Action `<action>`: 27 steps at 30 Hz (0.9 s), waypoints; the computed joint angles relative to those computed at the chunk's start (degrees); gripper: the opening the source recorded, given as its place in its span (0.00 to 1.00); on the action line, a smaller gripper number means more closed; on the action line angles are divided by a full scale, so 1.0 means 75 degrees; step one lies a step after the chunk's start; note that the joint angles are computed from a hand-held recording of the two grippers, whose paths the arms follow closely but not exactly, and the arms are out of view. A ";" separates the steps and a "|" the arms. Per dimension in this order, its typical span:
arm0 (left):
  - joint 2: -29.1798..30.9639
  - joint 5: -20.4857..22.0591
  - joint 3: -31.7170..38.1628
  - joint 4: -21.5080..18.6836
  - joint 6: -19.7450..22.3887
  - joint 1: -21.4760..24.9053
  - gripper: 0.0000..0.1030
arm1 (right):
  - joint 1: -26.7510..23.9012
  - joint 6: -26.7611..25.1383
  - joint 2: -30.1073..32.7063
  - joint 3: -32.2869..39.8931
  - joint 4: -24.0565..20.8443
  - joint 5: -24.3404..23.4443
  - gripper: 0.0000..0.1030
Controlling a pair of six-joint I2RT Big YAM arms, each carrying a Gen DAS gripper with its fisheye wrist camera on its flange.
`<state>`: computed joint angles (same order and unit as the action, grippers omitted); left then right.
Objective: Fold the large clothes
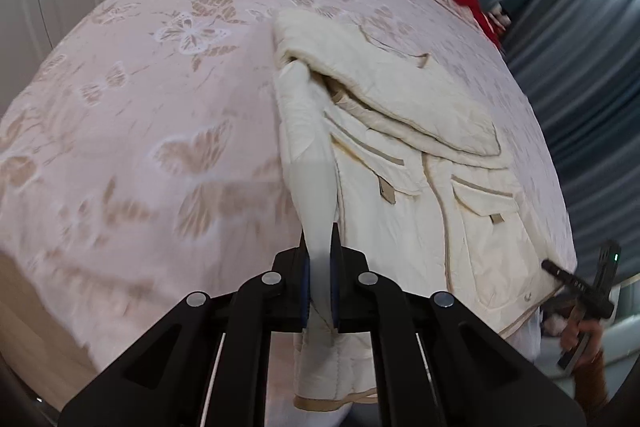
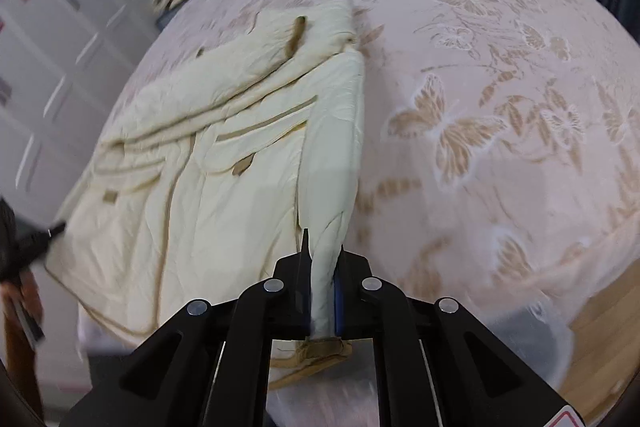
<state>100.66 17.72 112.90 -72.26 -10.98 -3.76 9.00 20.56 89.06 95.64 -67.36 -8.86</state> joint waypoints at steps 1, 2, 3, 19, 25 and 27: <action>-0.0309 0.0016 -0.0311 -0.0107 0.0136 0.0019 0.06 | 0.0043 -0.0214 -0.0228 -0.0170 -0.0290 -0.0058 0.07; -0.0644 0.0055 -0.0650 -0.0249 0.0263 0.0050 0.06 | 0.0123 -0.0490 -0.0432 -0.0239 -0.0807 -0.0152 0.07; -0.0918 0.0099 -0.0909 -0.0429 0.0341 0.0085 0.06 | 0.0218 -0.0604 -0.0602 -0.0355 -0.1091 -0.0208 0.07; -0.0464 0.0248 0.1057 -0.0476 -0.0442 0.0225 0.07 | -0.0751 0.0442 -0.0306 0.1042 0.0566 -0.1537 0.07; 0.1170 -0.0341 0.2984 -0.0568 -0.0835 0.0184 0.07 | -0.0818 0.1477 0.0675 0.1505 0.1602 -0.1169 0.07; 0.1776 -0.0492 0.3693 -0.0791 -0.0970 0.0168 0.07 | -0.0808 0.1633 0.1091 0.1847 0.1608 -0.1027 0.07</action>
